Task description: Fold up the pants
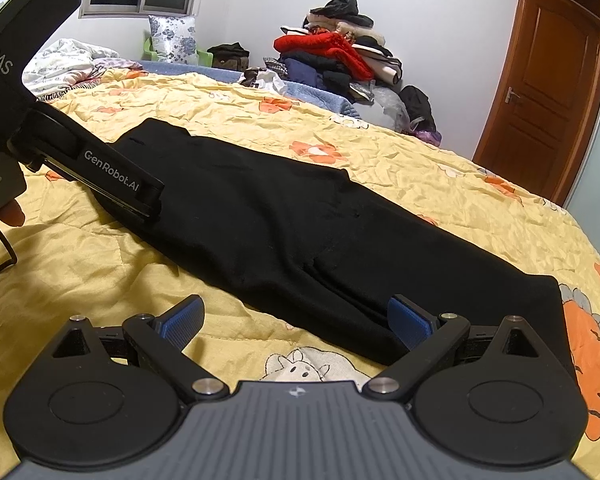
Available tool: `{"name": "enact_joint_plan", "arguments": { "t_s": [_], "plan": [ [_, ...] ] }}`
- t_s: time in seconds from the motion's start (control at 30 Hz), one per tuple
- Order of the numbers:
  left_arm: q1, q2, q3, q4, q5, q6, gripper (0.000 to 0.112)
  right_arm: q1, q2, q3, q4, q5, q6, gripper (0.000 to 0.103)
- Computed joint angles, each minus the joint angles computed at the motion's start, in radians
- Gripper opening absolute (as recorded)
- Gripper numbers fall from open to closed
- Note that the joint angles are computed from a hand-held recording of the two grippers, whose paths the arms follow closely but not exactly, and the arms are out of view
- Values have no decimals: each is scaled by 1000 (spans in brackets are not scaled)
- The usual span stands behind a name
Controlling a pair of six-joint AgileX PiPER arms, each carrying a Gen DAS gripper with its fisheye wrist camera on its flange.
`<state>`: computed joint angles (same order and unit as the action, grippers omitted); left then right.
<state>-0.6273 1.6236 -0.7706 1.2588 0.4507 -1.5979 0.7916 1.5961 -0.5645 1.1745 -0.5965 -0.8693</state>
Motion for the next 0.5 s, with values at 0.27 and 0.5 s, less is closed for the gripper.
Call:
{"name": "enact_joint_plan", "arguments": {
  "t_s": [0.27, 0.5],
  "plan": [
    [1, -3, 2, -11, -5, 11, 103, 10, 0, 1, 10, -14, -17, 99],
    [2, -3, 1, -13, -6, 19, 103, 16, 8, -2, 20, -19, -28, 99]
  ]
}}
